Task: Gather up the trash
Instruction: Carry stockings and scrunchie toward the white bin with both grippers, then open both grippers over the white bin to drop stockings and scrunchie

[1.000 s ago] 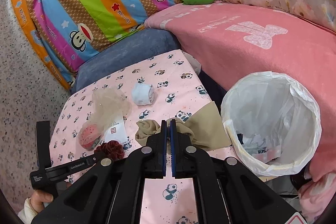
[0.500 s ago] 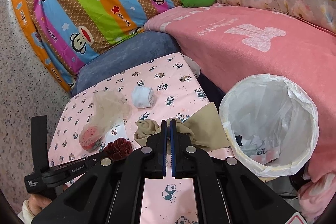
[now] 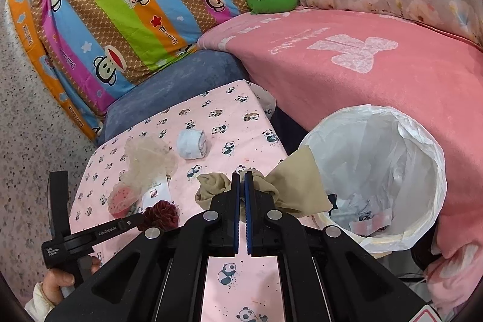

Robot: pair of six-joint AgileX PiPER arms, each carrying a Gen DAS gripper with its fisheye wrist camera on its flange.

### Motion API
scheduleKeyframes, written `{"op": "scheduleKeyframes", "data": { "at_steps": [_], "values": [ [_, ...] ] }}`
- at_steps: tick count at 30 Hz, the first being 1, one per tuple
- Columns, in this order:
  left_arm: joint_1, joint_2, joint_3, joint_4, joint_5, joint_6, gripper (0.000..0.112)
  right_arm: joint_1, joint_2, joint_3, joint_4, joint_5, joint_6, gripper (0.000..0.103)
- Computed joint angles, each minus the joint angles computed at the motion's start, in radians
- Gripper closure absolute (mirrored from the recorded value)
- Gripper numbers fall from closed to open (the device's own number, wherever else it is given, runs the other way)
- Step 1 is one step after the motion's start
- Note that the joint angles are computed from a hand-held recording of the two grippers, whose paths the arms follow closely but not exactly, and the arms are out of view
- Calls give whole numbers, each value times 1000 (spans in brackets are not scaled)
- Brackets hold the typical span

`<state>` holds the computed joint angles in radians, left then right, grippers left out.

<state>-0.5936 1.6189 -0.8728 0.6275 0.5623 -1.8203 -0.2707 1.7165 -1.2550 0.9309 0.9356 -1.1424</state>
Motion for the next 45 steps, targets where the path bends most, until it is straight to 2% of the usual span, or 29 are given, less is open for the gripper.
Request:
{"op": "scheduleKeyframes", "data": {
  "at_steps": [3,5,7,10,12,20,27,38,45],
  "values": [
    [22,27,13,-18,-60,20,67,17,2,4,-6,-10,4,100],
    [30,56,-3,-33,-74,54,69,27,4,5,-11,-16,9,100],
    [37,72,-4,-42,-102,65,89,34,5,6,-16,-22,12,100],
    [33,70,-9,-40,-114,70,97,37,4,6,-22,-25,12,100],
    [23,62,-19,-39,-111,85,99,33,7,2,-21,-24,14,100],
    [-54,75,-184,-33,-9,161,100,0,21,-30,-8,-7,19,100],
    [-99,158,-413,-78,77,302,100,-57,44,-74,6,24,18,100],
    [-129,379,-840,-207,191,572,100,-167,142,-196,10,54,55,100],
    [-140,568,-1177,-304,293,738,99,-217,214,-285,-6,60,93,100]
  ]
}}
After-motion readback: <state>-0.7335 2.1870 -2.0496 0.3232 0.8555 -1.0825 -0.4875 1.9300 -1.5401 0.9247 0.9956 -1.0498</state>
